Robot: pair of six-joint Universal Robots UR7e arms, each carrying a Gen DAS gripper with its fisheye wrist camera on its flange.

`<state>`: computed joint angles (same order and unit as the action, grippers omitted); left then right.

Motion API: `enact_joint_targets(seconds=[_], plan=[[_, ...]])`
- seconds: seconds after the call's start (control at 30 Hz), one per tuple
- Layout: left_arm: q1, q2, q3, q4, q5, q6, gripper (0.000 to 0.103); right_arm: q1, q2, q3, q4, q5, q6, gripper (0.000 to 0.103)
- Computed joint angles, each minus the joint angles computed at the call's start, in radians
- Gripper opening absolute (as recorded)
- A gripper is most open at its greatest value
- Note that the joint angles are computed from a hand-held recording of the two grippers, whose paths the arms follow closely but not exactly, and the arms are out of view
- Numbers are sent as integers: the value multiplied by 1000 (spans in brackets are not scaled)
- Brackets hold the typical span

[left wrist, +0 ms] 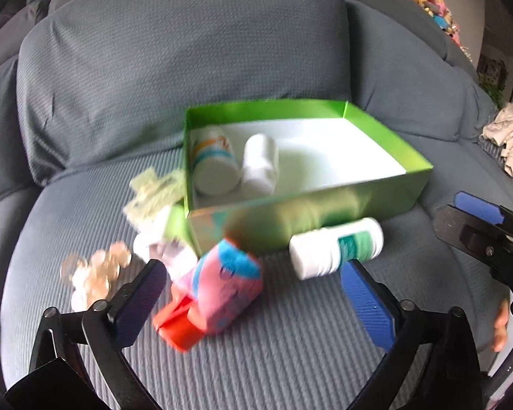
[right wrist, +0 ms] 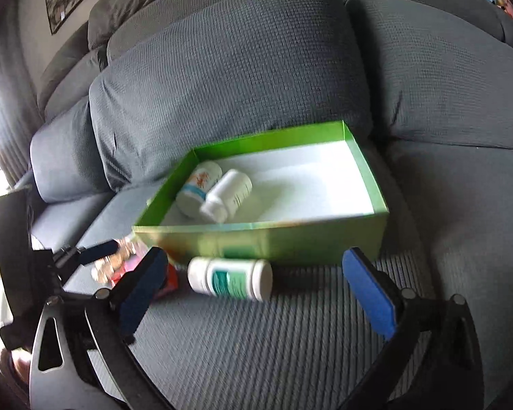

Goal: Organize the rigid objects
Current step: 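Move the left tool to the green-labelled bottle and grasp it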

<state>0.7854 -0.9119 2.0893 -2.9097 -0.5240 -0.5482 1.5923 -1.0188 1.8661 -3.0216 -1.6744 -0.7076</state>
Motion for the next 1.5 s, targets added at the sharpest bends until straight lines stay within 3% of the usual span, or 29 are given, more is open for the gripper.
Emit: enact_joint_targets(seconds=[0.3,0.5,0.7,1.0,1.3,1.5], plan=[[5,-2,26,42,-17,-101,102,-35,6,23,-1,-13,-38,102],[-2,6,14,42,-11,-99,102,-39,15,23,-11,-25,-62,102],[-17,4,20,-68,-38,-23,102,-40,13,31,-19,-25,-76,102],[26,3,4,-239,-237,88,102,-46,8,31,-7,-14,-129,102],[93,63,-94,-227,-372,130,102,-55,34,-5,106,42,-159,100],[94,92,-133,-195,-341,184,97,-47,74,-26,115,54,-172,98]])
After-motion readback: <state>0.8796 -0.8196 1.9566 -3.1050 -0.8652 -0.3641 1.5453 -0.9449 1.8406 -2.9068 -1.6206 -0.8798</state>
